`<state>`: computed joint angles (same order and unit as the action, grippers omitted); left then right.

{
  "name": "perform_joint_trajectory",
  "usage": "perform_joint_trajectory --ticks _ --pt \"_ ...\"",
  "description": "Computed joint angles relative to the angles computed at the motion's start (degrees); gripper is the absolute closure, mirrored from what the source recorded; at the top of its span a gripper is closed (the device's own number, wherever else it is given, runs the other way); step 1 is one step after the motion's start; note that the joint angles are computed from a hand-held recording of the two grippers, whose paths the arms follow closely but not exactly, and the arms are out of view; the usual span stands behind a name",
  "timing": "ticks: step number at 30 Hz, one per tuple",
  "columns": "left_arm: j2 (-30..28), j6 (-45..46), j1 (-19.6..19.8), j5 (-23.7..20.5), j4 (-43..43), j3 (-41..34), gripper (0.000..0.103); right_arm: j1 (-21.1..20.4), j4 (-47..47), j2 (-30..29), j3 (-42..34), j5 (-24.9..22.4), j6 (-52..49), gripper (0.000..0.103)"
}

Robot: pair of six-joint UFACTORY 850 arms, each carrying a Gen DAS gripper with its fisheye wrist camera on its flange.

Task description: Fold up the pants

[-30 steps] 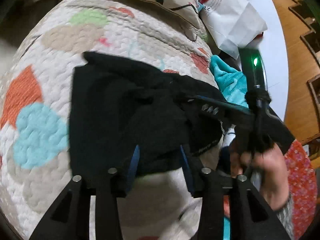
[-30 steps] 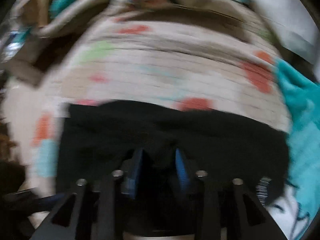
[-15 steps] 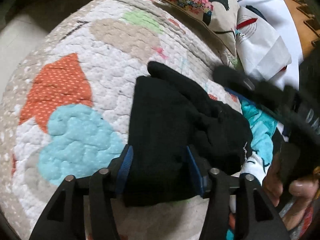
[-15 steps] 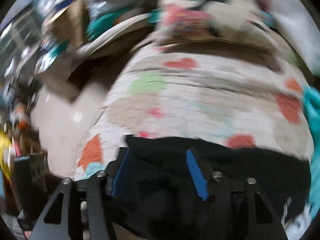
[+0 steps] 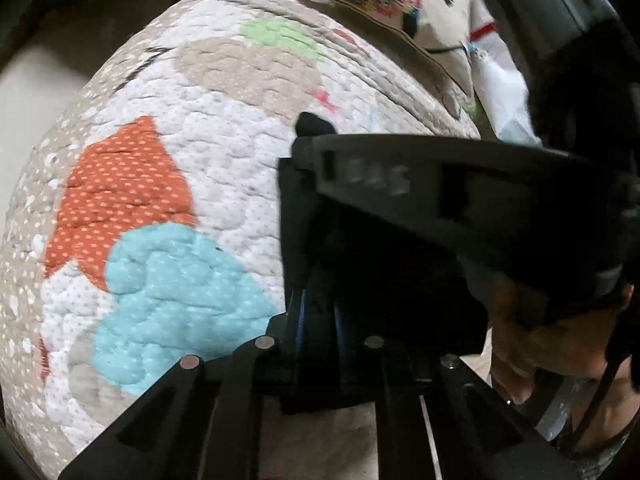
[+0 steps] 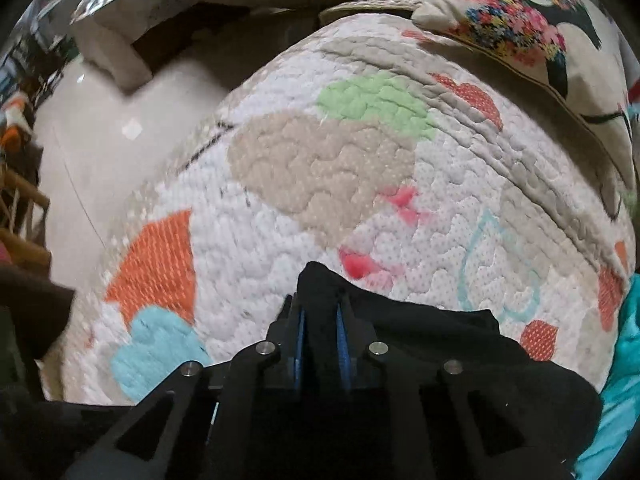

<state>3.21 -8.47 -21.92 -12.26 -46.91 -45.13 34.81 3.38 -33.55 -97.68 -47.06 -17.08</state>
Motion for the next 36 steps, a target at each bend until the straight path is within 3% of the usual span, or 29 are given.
perform_joint_trajectory --ticks 2,5,8,10,12,14,15,18,21,22,25,27,30,32,36 --pt "0.9 2.3 1.4 -0.5 -3.0 0.7 0.091 0.8 -0.5 -1.1 -2.0 -1.4 1.4 0.089" --pt "3.1 -0.5 4.0 -0.5 -1.1 2.2 0.091 2.0 -0.1 -4.0 -6.9 -3.6 2.3 0.090" --pt "5.7 -9.6 6.8 -0.5 7.0 3.6 0.091 3.6 0.6 -7.6 -12.9 -6.0 2.5 0.090" --pt "7.2 -20.1 8.2 -1.1 16.9 4.3 0.091 5.0 0.6 -10.1 -16.7 -7.1 2.0 0.089" --pt "7.7 -24.9 9.4 -2.7 21.0 4.6 0.089 5.7 1.3 -12.6 -20.0 -8.2 2.3 0.083" --pt "7.9 -23.2 10.1 -4.1 17.9 5.0 0.087 5.9 2.2 -14.2 -22.5 -9.7 2.7 0.065" --pt "8.4 -24.5 10.4 -4.7 18.1 5.5 0.087 5.5 3.3 -14.1 -23.0 -9.8 2.0 0.064" --pt "11.5 -39.9 9.7 -3.6 31.5 7.2 0.087 1.7 9.2 -8.4 -17.3 -4.2 1.6 0.051" --pt "12.4 -57.0 8.9 -2.9 49.5 6.4 0.086 -2.1 9.4 -1.2 -8.6 2.0 5.1 0.048" --pt "12.4 -62.5 8.1 -3.0 55.5 5.9 0.084 -3.3 9.8 1.5 -4.9 3.6 5.7 0.049" --pt "10.1 -73.1 5.9 -3.6 69.2 3.9 0.080 -5.6 15.6 6.4 3.1 5.7 2.6 0.066" --pt "7.6 -71.1 4.1 -4.2 70.0 2.3 0.075 -6.2 24.2 9.0 8.7 6.7 -5.3 0.069" --pt "5.1 -58.1 3.6 -7.7 57.6 1.9 0.072 -5.8 27.3 9.4 12.7 5.0 -8.8 0.069" --pt "6.3 -57.4 3.9 -6.2 56.8 3.8 0.072 -4.9 17.5 8.6 13.6 7.4 -2.5 0.073" --pt "8.1 -55.1 5.2 -4.4 51.5 5.5 0.071 -4.9 -4.7 11.0 16.1 13.4 19.6 0.064"
